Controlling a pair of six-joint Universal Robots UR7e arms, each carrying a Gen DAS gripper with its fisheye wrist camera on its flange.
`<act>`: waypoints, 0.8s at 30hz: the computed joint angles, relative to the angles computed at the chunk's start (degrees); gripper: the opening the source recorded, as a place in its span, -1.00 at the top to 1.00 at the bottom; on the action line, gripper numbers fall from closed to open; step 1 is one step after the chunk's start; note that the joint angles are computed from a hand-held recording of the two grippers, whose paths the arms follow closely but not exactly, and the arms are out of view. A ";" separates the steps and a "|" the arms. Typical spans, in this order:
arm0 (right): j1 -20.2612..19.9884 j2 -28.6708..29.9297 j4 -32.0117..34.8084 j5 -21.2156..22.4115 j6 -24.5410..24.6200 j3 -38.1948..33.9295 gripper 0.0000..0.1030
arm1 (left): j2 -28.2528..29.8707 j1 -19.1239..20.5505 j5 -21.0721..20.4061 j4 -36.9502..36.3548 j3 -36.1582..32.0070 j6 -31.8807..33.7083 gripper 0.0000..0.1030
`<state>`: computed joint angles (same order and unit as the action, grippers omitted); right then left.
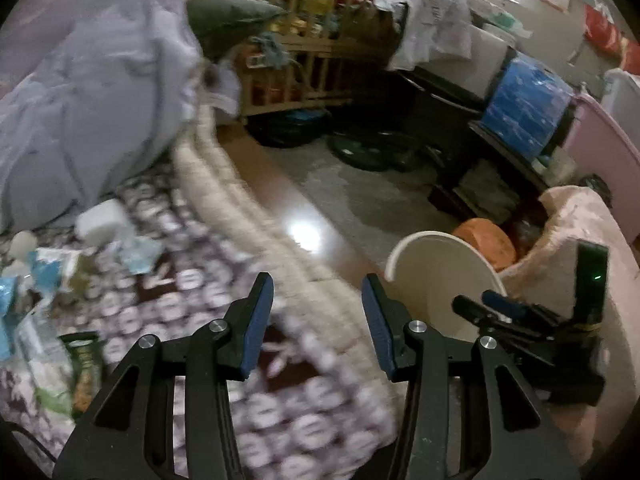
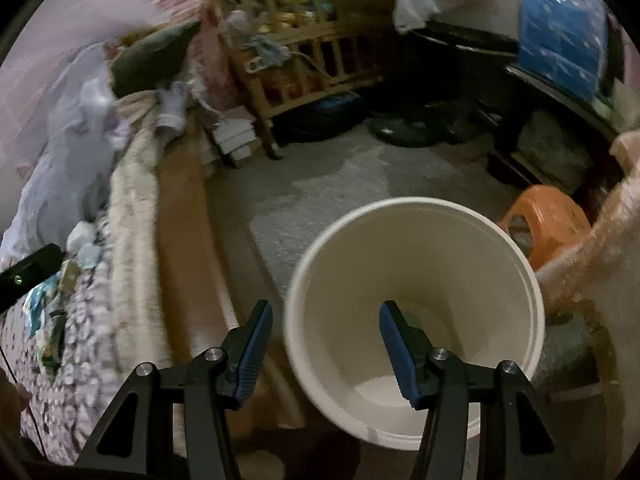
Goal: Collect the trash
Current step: 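Move both open grippers back over the trash on the bed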
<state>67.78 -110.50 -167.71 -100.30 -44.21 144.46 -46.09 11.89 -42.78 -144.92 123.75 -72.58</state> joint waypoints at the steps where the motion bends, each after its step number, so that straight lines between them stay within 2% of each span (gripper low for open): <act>1: 1.25 0.06 -0.31 -0.49 0.11 0.45 -0.03 | -0.97 -0.35 0.34 1.87 0.71 -1.70 0.14; 8: 10.96 1.39 -0.39 -3.30 2.56 2.46 -0.06 | -8.27 -2.76 1.67 15.88 5.04 -13.98 0.14; 12: 17.13 4.23 -1.54 -4.94 4.40 3.48 -0.19 | -13.13 -4.47 1.07 24.14 7.76 -21.87 0.14; 17: 24.03 8.90 -3.98 -6.42 6.76 5.01 -0.20 | -19.32 -6.86 -0.72 34.56 10.77 -30.56 0.14; 21: 28.68 13.19 -5.90 -6.86 9.46 5.57 -0.20 | -24.35 -9.22 -2.57 42.73 13.01 -37.18 -0.06; 24: 32.45 16.71 -7.23 -7.44 11.09 5.81 -0.20 | -27.74 -10.90 -4.01 47.94 14.35 -41.81 -0.10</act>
